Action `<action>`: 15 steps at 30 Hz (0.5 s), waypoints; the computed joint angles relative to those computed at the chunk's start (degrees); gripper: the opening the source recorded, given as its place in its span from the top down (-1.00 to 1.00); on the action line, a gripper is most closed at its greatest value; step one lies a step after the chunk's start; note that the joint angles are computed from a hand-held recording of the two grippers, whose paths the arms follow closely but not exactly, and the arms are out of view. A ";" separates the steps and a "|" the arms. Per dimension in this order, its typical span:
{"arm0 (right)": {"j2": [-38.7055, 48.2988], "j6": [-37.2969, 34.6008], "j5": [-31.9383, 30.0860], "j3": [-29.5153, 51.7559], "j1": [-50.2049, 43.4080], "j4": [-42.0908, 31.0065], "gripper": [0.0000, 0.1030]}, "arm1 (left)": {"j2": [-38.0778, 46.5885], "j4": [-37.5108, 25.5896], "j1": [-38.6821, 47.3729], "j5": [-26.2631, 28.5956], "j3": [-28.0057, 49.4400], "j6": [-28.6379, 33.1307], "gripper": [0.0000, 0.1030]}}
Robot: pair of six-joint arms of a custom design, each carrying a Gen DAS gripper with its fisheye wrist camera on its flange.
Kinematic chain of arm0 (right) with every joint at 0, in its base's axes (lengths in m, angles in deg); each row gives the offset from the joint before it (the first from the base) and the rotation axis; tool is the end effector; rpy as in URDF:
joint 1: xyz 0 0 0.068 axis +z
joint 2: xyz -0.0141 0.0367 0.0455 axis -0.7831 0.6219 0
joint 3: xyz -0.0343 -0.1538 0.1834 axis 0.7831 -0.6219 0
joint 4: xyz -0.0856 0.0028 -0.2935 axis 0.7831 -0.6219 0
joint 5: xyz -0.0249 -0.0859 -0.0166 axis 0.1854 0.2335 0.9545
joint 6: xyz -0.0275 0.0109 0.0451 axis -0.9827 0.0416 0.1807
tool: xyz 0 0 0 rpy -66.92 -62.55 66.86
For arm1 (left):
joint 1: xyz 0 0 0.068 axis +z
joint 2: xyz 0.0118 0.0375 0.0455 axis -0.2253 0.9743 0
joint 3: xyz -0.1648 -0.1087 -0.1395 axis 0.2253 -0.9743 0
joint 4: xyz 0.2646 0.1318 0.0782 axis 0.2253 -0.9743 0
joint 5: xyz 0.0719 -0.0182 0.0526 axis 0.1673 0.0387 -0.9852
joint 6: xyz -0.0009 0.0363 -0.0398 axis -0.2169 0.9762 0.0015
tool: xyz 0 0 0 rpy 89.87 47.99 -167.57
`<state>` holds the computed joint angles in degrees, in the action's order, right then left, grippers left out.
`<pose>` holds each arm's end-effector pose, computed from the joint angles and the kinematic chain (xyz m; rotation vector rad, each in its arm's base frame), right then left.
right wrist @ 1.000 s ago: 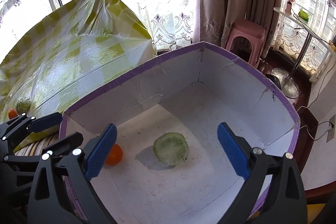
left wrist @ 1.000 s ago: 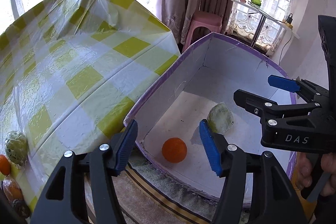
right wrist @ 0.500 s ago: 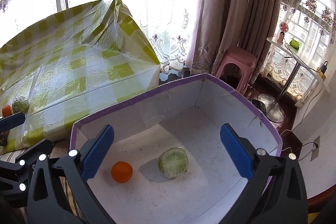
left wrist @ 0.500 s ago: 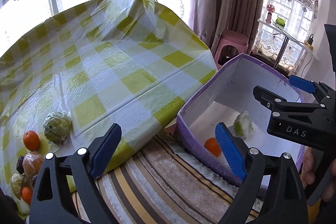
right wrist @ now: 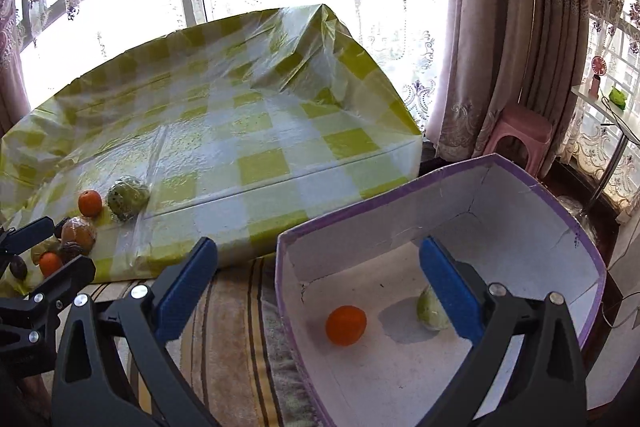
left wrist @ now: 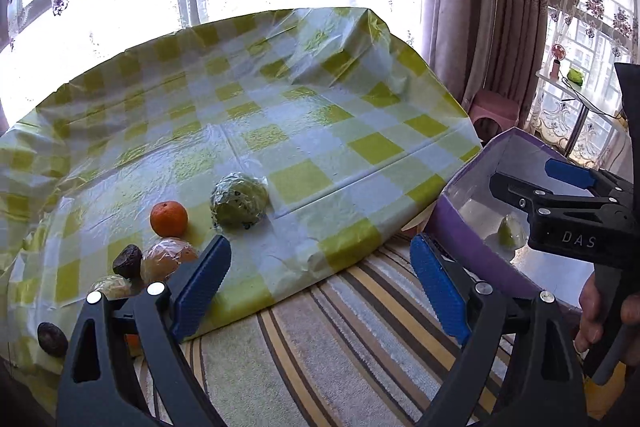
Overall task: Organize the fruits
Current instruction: 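Move both open tools back from the box toward the fruits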
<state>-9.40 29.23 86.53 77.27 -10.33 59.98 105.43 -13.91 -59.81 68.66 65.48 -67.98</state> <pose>0.1680 0.1206 0.1231 0.2372 2.2565 0.0110 0.2026 -0.1973 0.1299 0.4309 2.2402 -0.1470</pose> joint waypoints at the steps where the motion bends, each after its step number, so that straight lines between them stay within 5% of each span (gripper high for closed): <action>1: 1.06 -0.63 -2.26 0.30 0.21 1.71 -0.97 | -2.03 -1.04 0.68 0.01 -1.35 -0.58 -0.71; 9: 15.25 -1.76 -7.07 6.63 7.19 12.53 -0.97 | -22.47 -9.35 7.98 0.15 -13.68 -1.42 -0.71; 15: 25.29 -1.74 -10.02 11.91 10.40 17.29 -0.97 | -43.88 -20.45 20.03 6.69 -22.31 0.64 -0.59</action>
